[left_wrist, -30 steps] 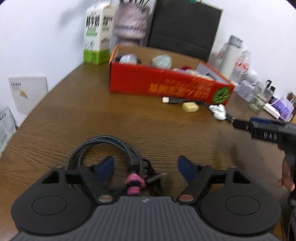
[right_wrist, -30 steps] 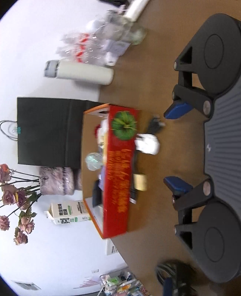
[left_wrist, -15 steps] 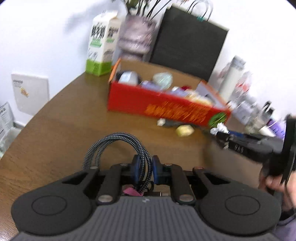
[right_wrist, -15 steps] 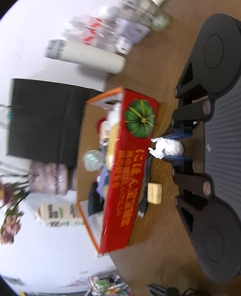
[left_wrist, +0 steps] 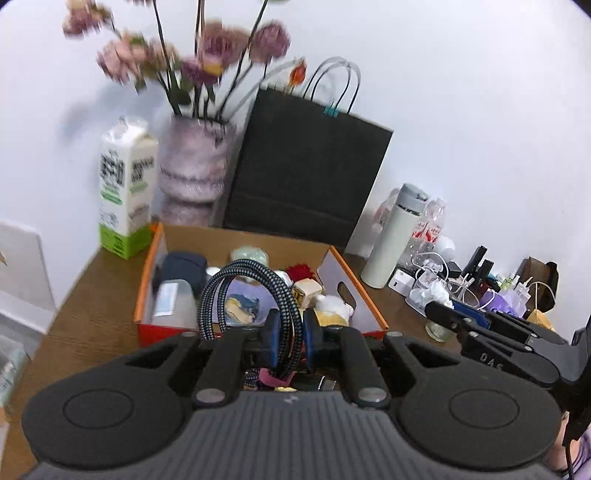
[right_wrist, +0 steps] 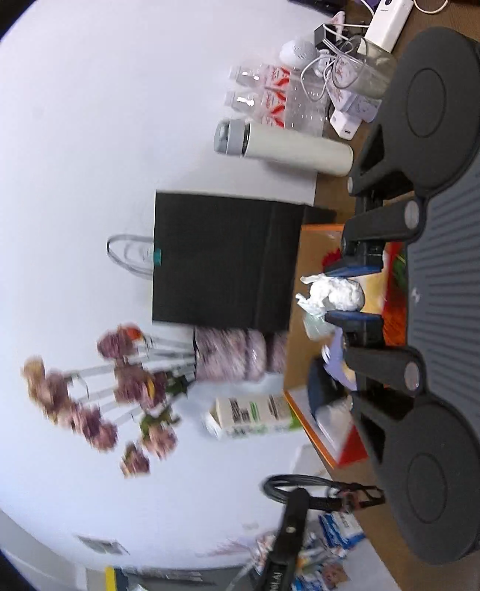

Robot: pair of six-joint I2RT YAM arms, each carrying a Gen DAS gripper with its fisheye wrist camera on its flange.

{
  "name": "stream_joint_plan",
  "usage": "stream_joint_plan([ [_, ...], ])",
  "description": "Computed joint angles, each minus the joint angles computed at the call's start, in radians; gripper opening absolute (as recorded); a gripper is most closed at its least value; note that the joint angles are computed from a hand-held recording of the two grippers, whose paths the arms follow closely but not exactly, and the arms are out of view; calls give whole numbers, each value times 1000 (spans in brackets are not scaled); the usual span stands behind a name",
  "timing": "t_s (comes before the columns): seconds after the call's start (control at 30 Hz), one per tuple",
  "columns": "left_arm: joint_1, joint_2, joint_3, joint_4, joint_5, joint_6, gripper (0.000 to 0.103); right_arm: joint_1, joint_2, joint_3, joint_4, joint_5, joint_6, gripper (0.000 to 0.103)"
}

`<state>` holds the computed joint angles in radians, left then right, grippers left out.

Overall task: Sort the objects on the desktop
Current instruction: 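Grasp the braided cable with the left tool while the right tool grasps the white tissue, then carry the braided cable and white tissue into the box and release both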

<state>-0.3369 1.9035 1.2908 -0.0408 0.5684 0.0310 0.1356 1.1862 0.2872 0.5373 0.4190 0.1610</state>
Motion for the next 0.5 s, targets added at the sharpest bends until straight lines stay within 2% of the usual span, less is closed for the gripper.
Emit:
stream_joint_plan([
  [0.1,-42,154,216,-100,-28,-35,14,-126,93,70,25,-139,24,18],
  [0.2,-96,316,458,-199,-103,-49,14,-175,228,171,43,-204,58,18],
  [0.3,-128,438,638,-269,-176,-58,14,-183,358,287,41,-229,68,18],
  [0.4,-135,578,844,-363,-195,-69,14,-179,470,398,16,-247,80,18],
  [0.5,-134,753,1148,-546,-164,-68,14,-172,563,492,-15,-261,87,18],
])
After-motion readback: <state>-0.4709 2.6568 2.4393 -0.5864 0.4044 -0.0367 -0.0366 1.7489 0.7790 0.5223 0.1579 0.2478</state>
